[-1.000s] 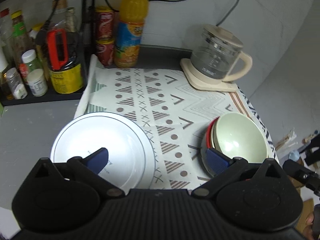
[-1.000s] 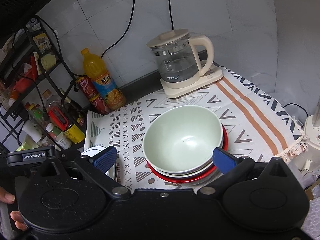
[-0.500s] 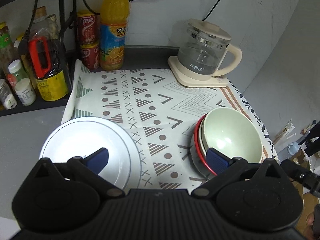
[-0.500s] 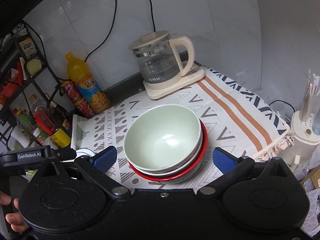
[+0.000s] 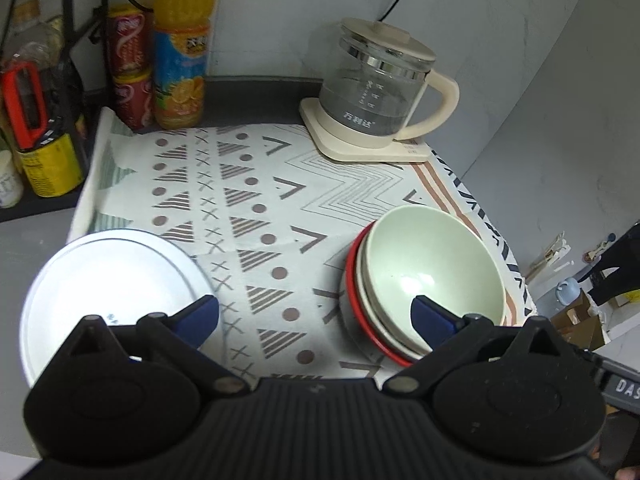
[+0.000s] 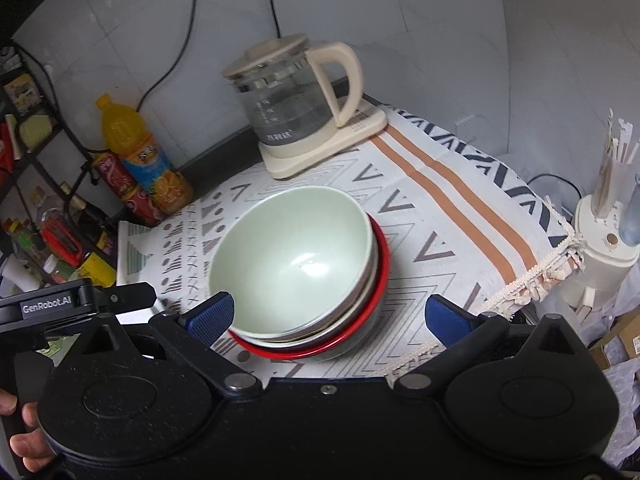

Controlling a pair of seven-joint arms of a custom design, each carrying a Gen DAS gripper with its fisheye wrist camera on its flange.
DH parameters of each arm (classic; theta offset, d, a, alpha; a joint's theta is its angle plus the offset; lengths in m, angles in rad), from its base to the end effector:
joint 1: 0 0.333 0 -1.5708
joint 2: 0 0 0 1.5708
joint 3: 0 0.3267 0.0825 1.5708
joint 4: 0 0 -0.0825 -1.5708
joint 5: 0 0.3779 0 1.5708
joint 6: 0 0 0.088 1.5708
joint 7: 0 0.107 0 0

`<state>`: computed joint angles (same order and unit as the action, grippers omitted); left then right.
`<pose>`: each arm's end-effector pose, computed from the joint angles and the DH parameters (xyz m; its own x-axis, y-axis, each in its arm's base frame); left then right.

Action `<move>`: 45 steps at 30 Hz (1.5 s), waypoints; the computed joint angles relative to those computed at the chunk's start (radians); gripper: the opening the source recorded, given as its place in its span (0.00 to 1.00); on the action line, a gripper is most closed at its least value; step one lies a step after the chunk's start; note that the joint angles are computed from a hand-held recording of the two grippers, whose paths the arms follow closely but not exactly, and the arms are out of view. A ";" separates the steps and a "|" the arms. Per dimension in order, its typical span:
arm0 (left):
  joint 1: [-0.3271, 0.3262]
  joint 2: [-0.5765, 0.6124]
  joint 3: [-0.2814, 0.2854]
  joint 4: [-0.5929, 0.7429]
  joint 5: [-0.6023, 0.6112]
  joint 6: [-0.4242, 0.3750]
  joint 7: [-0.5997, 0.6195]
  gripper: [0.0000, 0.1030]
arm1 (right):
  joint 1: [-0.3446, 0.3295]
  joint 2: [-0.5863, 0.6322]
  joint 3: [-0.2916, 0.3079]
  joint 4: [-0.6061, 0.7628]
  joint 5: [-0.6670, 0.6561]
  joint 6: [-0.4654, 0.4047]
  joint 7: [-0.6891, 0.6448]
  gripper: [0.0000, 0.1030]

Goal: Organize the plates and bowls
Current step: 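Close both grippers side by side on the rim of the nested bowls, then lift the nested bowls with both grippers and carry them toward the plate stack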

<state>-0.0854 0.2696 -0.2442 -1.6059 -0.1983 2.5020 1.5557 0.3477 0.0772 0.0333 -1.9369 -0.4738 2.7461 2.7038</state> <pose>0.6541 -0.2007 0.5607 -0.2378 -0.9360 0.2596 -0.8252 0.0537 -0.5622 0.5683 0.2467 0.5401 -0.2300 -0.9083 -0.3494 -0.6739 0.4077 -0.6161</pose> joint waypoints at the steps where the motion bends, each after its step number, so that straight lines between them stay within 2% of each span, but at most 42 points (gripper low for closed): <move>1: -0.002 0.011 -0.001 0.012 0.001 -0.004 -0.001 0.98 | -0.004 0.005 0.001 0.001 0.020 0.003 -0.012 0.98; 11: -0.019 0.118 -0.018 0.121 0.009 -0.040 -0.029 0.93 | -0.011 0.069 -0.018 0.035 0.182 0.001 -0.110 0.89; 13: -0.026 0.139 -0.019 0.144 0.026 -0.052 -0.035 0.90 | -0.008 0.085 -0.024 0.050 0.203 -0.014 -0.129 0.86; 18: -0.039 0.197 -0.017 0.214 0.057 -0.107 -0.061 0.76 | -0.002 0.124 -0.036 0.089 0.250 -0.046 -0.178 0.81; 22: -0.044 0.232 -0.025 0.251 0.069 -0.121 -0.047 0.76 | 0.001 0.152 -0.045 0.118 0.280 -0.064 -0.208 0.81; 31: -0.068 0.314 -0.013 0.357 0.117 -0.214 -0.077 0.54 | -0.006 0.215 -0.041 0.178 0.396 -0.099 -0.319 0.61; 34: -0.062 0.329 -0.023 0.368 0.105 -0.221 -0.073 0.50 | -0.013 0.233 -0.030 0.193 0.450 -0.096 -0.367 0.48; 37: -0.061 0.346 -0.028 0.388 0.098 -0.236 -0.063 0.45 | 0.004 0.247 -0.048 0.210 0.444 -0.103 -0.364 0.46; 39: -0.055 0.360 -0.037 0.405 0.079 -0.250 -0.057 0.37 | 0.004 0.251 -0.051 0.213 0.449 -0.098 -0.374 0.43; 45: -0.068 0.382 -0.034 0.433 0.087 -0.259 -0.040 0.28 | 0.007 0.265 -0.065 0.237 0.451 -0.116 -0.380 0.33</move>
<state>-0.1533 0.6514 -0.2784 -1.1729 -0.1118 2.2433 1.5160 0.3552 0.3425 -0.0312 -1.6996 -0.0224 2.6297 2.3240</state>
